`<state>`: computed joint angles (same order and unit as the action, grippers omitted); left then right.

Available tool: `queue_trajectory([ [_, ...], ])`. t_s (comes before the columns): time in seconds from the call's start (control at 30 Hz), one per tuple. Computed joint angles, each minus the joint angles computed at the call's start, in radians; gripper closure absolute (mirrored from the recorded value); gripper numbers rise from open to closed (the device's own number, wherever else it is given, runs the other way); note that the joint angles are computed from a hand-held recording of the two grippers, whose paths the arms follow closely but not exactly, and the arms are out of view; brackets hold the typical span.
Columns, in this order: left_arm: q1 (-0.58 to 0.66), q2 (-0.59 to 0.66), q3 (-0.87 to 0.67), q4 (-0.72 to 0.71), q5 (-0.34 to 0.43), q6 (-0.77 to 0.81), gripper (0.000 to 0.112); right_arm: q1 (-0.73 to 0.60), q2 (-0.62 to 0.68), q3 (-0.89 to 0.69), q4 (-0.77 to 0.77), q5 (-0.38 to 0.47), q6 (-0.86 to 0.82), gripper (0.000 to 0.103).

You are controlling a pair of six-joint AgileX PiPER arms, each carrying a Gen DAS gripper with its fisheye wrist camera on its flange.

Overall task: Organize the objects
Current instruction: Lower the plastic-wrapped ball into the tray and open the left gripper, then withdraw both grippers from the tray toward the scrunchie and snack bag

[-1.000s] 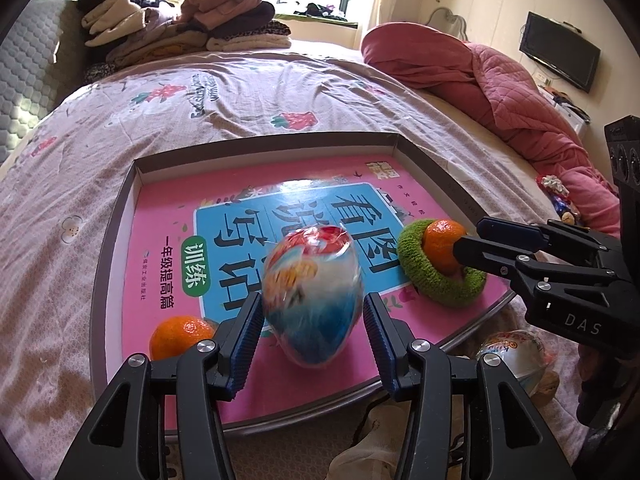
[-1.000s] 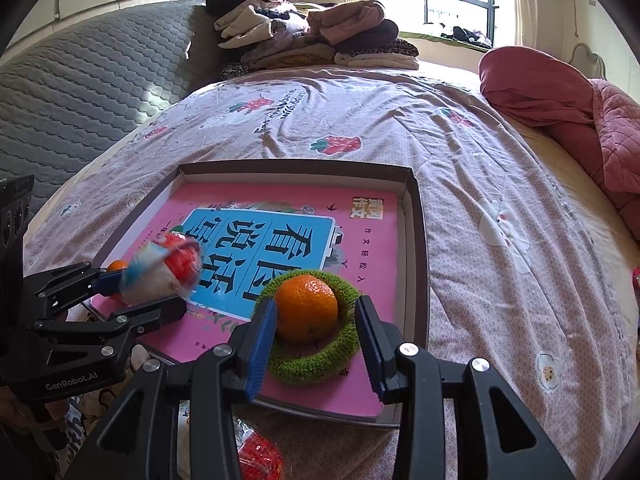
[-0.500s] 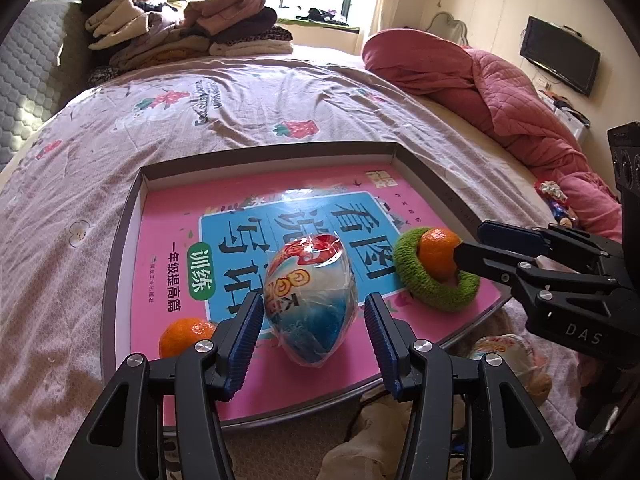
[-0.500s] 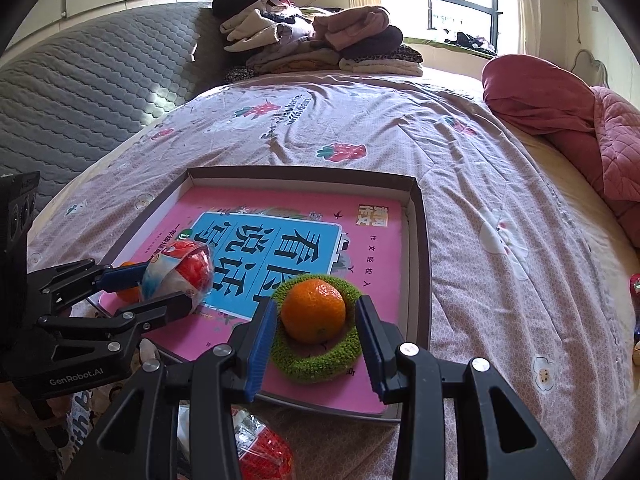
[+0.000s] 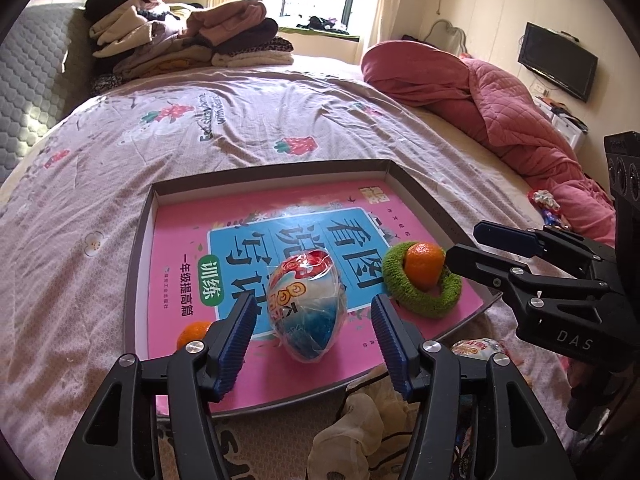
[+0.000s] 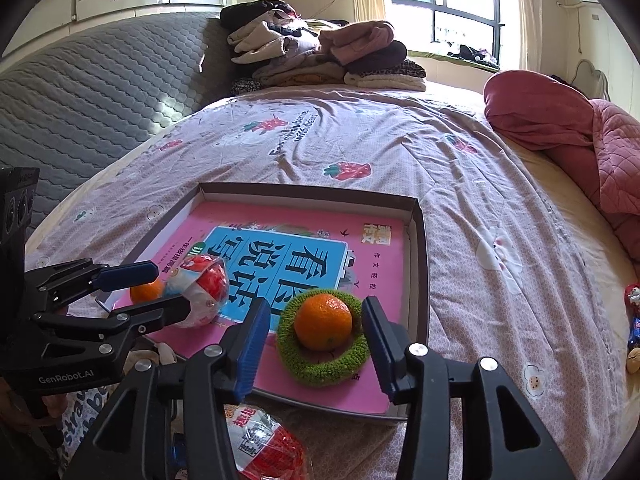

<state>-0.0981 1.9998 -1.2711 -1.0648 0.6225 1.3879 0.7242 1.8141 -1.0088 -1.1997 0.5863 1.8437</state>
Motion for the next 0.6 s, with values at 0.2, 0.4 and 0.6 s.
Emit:
queue_trajectory([
  [0.2, 0.021, -0.054, 0.031, -0.031, 0.014, 0.028, 0.044, 0.018, -0.016, -0.002, -0.008, 0.014, 0.002, 0.050],
  [0.4, 0.043, -0.092, 0.049, -0.040, 0.055, 0.032, 0.041, 0.037, -0.034, 0.000, -0.018, 0.029, 0.012, 0.050],
  [0.6, 0.062, -0.144, 0.084, -0.069, 0.061, 0.063, 0.041, 0.052, -0.065, 0.013, -0.035, 0.042, 0.028, 0.049],
])
